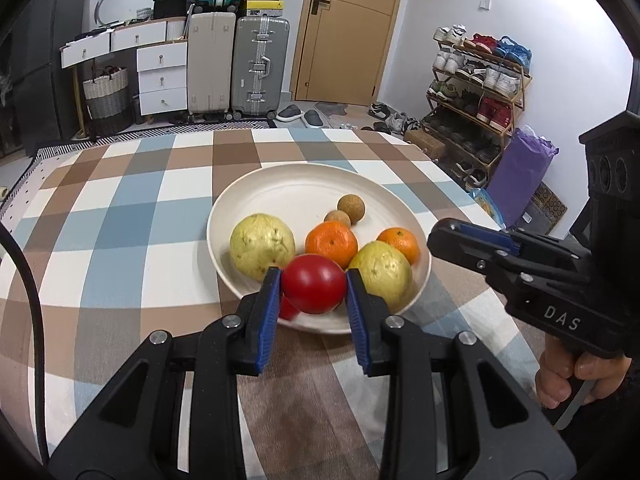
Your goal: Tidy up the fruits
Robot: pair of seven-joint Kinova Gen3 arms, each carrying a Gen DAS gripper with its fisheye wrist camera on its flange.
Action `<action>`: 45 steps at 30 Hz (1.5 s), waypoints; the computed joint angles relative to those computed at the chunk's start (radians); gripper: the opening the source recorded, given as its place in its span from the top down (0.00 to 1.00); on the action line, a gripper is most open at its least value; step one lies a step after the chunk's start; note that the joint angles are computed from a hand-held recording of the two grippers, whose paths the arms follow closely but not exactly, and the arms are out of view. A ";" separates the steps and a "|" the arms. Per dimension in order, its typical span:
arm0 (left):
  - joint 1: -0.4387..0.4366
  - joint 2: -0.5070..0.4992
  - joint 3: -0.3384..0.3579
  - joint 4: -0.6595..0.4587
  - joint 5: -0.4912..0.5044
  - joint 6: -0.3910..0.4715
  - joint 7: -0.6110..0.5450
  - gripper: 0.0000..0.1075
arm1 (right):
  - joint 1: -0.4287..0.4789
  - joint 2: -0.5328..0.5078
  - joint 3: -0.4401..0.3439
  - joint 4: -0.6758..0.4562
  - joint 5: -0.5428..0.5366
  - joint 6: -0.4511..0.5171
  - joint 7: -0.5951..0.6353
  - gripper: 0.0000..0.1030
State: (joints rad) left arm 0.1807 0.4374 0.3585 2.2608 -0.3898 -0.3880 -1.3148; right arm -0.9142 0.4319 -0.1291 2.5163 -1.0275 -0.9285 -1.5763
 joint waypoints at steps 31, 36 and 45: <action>0.122 0.078 -0.082 -0.070 0.176 -0.025 -0.154 0.73 | 0.148 0.077 0.051 -0.038 0.237 0.017 -0.121 0.74; 0.136 0.078 -0.094 -0.068 0.186 -0.029 -0.166 0.67 | 0.137 0.085 0.050 -0.021 0.220 -0.024 -0.157 0.58; 0.160 0.066 -0.125 -0.027 0.231 -0.104 -0.184 0.23 | 0.113 0.094 0.048 -0.009 0.182 -0.068 -0.164 0.34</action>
State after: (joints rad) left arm 0.3404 0.5034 0.2332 2.2339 -0.1586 -0.4924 -1.4990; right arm -0.8011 0.5260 -0.0816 2.5068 -0.8455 -0.9964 -1.7403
